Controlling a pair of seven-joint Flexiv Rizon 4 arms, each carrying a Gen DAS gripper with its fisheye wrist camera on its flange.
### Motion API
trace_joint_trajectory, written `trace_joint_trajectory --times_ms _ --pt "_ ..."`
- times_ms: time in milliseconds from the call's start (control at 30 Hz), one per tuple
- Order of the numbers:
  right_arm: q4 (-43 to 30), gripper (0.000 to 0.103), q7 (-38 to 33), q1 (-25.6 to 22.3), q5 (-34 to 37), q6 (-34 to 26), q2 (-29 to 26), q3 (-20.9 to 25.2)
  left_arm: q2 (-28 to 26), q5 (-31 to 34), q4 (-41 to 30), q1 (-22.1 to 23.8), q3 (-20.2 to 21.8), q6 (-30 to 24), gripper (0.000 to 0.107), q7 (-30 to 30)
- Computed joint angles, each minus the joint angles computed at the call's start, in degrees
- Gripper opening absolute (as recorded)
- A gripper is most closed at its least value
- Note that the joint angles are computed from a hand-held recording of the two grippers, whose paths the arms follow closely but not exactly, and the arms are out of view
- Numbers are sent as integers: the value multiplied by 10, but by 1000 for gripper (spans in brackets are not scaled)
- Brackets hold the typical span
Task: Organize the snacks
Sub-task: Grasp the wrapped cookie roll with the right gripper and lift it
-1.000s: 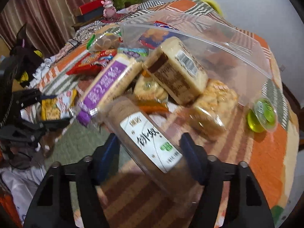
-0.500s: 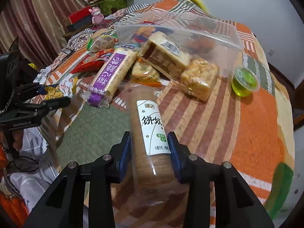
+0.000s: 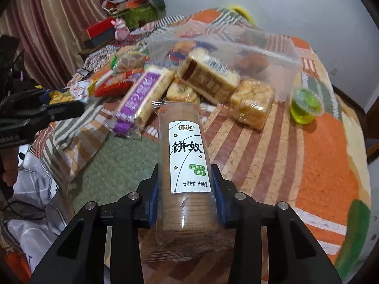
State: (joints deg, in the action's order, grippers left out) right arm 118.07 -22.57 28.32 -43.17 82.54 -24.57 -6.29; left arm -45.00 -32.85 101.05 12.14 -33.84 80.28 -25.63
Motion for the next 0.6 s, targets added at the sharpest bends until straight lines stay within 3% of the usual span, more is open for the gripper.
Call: trace_joint_trajectory --times_ms 133,333,600 --pt "24 35 89 39 -94 23 31 -78 -5 0 -17 -2 -16 5 57 4" --pt "21 35 242 38 -254 28 63 -143 -20 7 -56 -14 -28 16 57 5" --pt "-23 35 350 -7 -370 -3 67 -140 -55 12 -163 -72 11 -17 57 -26"
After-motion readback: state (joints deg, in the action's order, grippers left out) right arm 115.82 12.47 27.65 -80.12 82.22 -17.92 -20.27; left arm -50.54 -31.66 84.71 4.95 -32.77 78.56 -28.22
